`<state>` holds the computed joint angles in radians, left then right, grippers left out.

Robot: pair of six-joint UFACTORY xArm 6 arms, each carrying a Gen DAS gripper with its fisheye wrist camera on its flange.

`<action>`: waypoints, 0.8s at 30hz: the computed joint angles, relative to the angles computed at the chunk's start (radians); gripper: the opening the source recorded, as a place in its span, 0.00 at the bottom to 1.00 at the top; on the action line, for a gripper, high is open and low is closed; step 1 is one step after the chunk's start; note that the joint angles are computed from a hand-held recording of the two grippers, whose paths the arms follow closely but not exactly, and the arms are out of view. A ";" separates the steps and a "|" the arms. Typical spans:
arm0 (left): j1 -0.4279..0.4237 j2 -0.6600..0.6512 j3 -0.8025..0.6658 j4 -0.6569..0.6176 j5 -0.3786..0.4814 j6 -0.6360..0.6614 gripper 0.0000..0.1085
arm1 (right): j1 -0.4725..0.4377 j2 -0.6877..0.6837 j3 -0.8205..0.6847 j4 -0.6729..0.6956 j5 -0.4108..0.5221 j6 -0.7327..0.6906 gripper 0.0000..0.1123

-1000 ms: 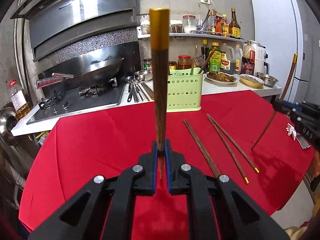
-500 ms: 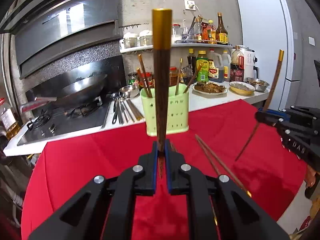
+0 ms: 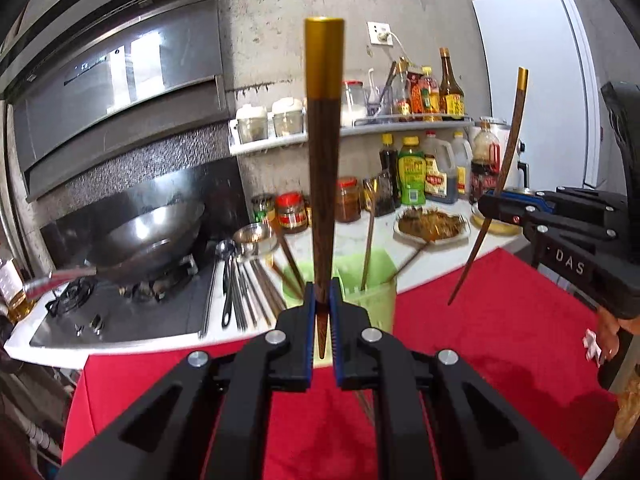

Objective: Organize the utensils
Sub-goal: 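Lower the chopsticks into the green holder and open both tools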

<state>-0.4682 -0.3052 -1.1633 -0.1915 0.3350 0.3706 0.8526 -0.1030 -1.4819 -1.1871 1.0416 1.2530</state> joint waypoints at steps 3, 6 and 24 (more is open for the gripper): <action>-0.008 0.077 -0.100 -0.005 0.005 -0.003 0.06 | -0.055 0.027 -0.054 0.004 -0.058 -0.039 0.06; -0.011 0.139 -0.187 -0.023 0.020 0.001 0.06 | -0.102 0.052 -0.097 0.020 -0.116 -0.069 0.06; -0.002 0.314 -0.335 0.085 0.051 -0.095 0.06 | -0.219 0.135 -0.139 0.101 -0.388 -0.104 0.06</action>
